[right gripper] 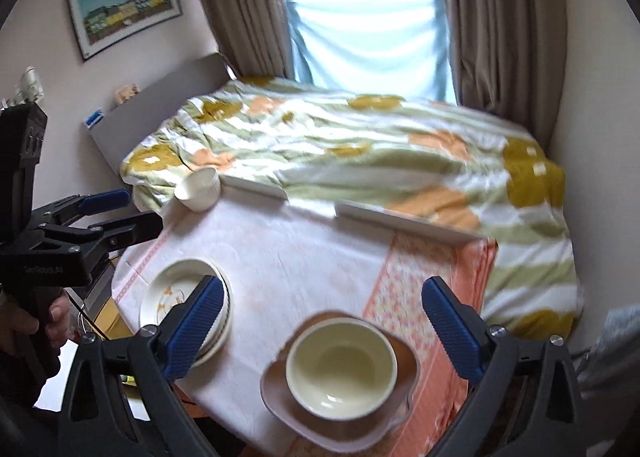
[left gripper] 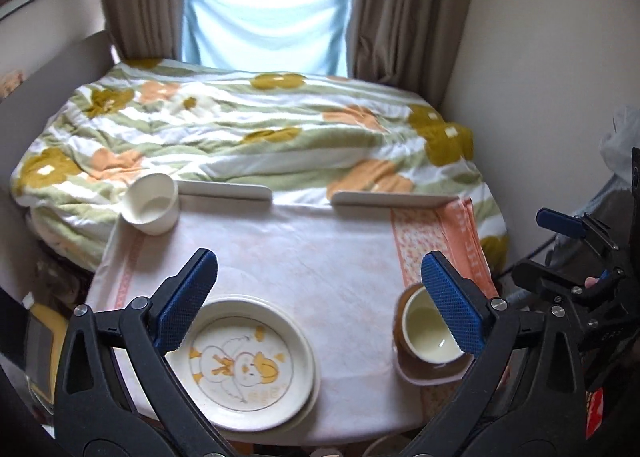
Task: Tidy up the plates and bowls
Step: 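Open the right gripper and lift it off the cream bowl, then grip the rim of the plain white bowl with the right gripper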
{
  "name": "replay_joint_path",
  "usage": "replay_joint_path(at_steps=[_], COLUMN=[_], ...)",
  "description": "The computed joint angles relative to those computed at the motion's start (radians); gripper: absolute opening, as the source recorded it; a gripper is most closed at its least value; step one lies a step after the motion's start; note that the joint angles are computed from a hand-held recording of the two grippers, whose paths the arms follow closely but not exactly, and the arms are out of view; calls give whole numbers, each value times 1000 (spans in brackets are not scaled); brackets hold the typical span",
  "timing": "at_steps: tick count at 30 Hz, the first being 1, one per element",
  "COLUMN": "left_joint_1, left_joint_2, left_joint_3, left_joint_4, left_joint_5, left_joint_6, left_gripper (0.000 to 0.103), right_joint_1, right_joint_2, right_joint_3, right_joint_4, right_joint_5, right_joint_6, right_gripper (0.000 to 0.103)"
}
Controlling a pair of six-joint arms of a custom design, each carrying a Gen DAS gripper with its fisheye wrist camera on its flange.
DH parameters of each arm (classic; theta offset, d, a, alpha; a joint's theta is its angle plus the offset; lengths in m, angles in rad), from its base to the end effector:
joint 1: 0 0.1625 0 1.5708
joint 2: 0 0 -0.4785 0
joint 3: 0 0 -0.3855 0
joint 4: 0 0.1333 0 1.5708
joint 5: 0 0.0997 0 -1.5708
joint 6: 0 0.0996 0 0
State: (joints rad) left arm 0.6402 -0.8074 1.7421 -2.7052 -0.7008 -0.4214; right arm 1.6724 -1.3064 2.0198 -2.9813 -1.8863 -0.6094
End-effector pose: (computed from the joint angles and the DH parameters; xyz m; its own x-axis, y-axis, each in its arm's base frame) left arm -0.4125 -0.5684 0.1549 -0.7840 0.1498 -0.6025 0.5100 0.7087 -0.4874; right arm 0.1580 -0.5405 0.3635 -0.7476 -0.3531 0.5625 -0.6166 0.6837 -0.3903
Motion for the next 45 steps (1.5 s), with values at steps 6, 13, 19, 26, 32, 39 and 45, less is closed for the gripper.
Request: replay_joint_path(at_steps=[6, 13, 19, 26, 32, 39, 45], left_joint_1=[33, 182, 359, 521, 574, 589, 579], left_joint_2=[-133, -191, -116, 8, 79, 91, 92], left_joint_3=[39, 38, -46, -196, -289, -280, -294], left_joint_4=[150, 79, -16, -52, -31, -79, -32], left_joint_5=[127, 76, -55, -181, -222, -201, -173], left_joint_6=[-180, -205, -167, -116, -67, -47, -46], left_gripper=[102, 99, 66, 50, 35, 18, 17], right_joint_1=[134, 177, 142, 104, 75, 61, 62], right_joint_2=[150, 433, 697, 930, 1019, 1036, 1039], right_joint_3=[-221, -510, -808, -1102, -1202, -1205, -1209], right_joint_4=[212, 406, 607, 778, 833, 812, 810], right_joint_5=[-33, 6, 40, 35, 31, 83, 80], right_joint_6=[-40, 7, 166, 244, 260, 264, 276], right_gripper=[102, 102, 77, 53, 36, 23, 21])
